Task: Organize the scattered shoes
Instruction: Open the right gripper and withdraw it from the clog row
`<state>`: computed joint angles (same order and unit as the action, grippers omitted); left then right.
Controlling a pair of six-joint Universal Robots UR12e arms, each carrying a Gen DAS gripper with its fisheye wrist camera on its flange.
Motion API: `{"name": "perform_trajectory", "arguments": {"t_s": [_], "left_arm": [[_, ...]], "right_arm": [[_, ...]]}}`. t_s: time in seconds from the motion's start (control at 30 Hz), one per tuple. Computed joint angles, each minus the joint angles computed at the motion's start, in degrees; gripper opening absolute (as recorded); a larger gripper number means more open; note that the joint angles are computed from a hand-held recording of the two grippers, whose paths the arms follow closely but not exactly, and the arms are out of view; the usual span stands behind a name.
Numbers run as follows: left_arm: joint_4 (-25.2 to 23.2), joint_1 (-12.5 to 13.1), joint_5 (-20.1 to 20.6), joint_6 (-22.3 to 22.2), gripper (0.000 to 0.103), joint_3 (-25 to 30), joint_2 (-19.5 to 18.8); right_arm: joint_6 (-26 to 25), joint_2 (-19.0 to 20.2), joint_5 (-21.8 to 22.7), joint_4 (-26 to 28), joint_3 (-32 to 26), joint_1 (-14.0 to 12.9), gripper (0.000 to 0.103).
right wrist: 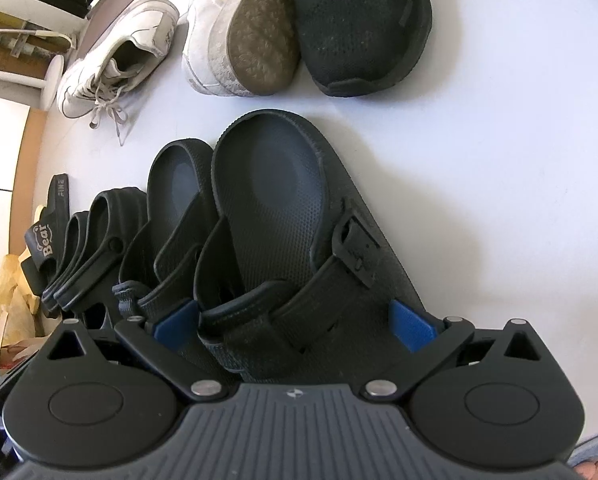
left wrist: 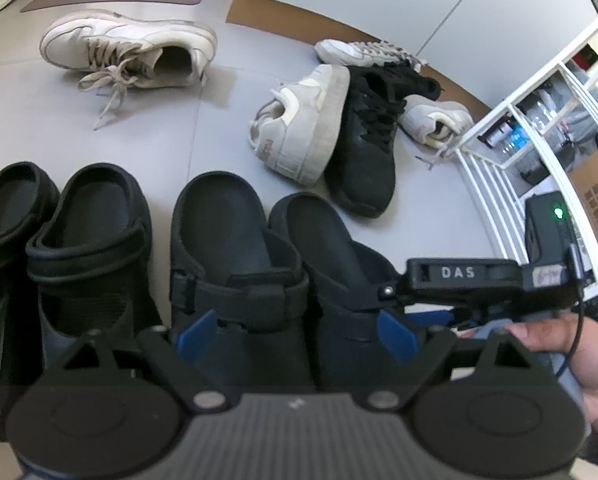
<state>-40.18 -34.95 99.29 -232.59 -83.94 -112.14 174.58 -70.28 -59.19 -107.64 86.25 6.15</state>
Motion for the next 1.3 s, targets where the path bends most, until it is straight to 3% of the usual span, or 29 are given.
{"name": "perform_trajectory", "arguments": {"t_s": [0.17,0.33,0.5,0.8,1.03,1.23,1.3], "left_arm": [[0.83,0.22,0.90,-0.48,0.090,-0.51,0.42],[0.94,0.57,1.47,-1.44,0.090,-1.48,1.11],[0.79,0.84,1.55,-1.56,0.090,-1.86,1.41],[0.28,0.80,1.93,-2.13,0.090,-1.81,1.47],[0.09,0.73,2.30,-2.00,0.090,-1.40,1.27],[0.25,1.08,3.31,-2.42,0.090,-1.78,1.77],[0.40,1.27,4.34,-3.35,0.090,-1.88,1.95]], "right_arm": [[-7.66,0.10,0.96,3.80,-1.09,-0.58,0.103],[-14.53,-0.39,-2.49,5.03,-0.68,0.05,0.103],[-10.55,-1.05,-4.31,1.51,0.86,0.98,0.103],[-6.49,-0.69,-1.94,2.46,0.73,0.51,0.103],[-7.40,-1.57,-2.46,-1.16,2.09,1.27,0.103],[-9.24,-2.16,3.04,-1.54,2.49,-0.45,0.103],[-9.91,-2.47,2.18,-2.43,2.62,-0.41,0.103]]}}
